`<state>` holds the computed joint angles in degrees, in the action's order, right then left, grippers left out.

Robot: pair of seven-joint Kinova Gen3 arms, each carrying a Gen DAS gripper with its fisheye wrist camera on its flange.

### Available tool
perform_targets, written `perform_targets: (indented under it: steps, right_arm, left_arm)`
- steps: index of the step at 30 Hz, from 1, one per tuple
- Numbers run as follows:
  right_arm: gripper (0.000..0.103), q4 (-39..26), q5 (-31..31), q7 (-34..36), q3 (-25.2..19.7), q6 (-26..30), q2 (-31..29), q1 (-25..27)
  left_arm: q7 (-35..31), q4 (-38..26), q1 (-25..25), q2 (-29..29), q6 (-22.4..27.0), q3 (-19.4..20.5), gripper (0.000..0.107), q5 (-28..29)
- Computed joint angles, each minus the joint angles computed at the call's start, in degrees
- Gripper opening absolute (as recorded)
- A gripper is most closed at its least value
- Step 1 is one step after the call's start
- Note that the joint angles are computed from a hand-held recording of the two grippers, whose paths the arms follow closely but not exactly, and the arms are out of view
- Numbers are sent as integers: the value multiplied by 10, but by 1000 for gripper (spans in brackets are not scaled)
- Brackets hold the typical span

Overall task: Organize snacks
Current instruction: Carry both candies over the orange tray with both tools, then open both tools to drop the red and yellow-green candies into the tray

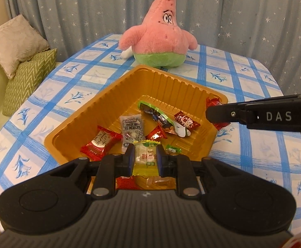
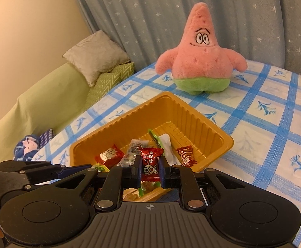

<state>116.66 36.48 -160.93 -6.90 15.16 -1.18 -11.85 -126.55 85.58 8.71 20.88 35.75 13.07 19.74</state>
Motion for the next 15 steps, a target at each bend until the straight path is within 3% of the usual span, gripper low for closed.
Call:
perform_targets:
  steps: [7, 11, 15]
  right_arm:
    - [17, -11, -30, 30, 15, -3, 13, -3]
    - [17, -14, -48, 49, 21, -5, 17, -6]
    - [17, -22, -75, 77, 26, -8, 24, -10]
  left_arm:
    - [17, -32, 4, 29, 17, -3, 20, -7]
    - [18, -36, 0, 31, 19, -4, 30, -9]
    - [21, -40, -9, 30, 27, -6, 30, -7]
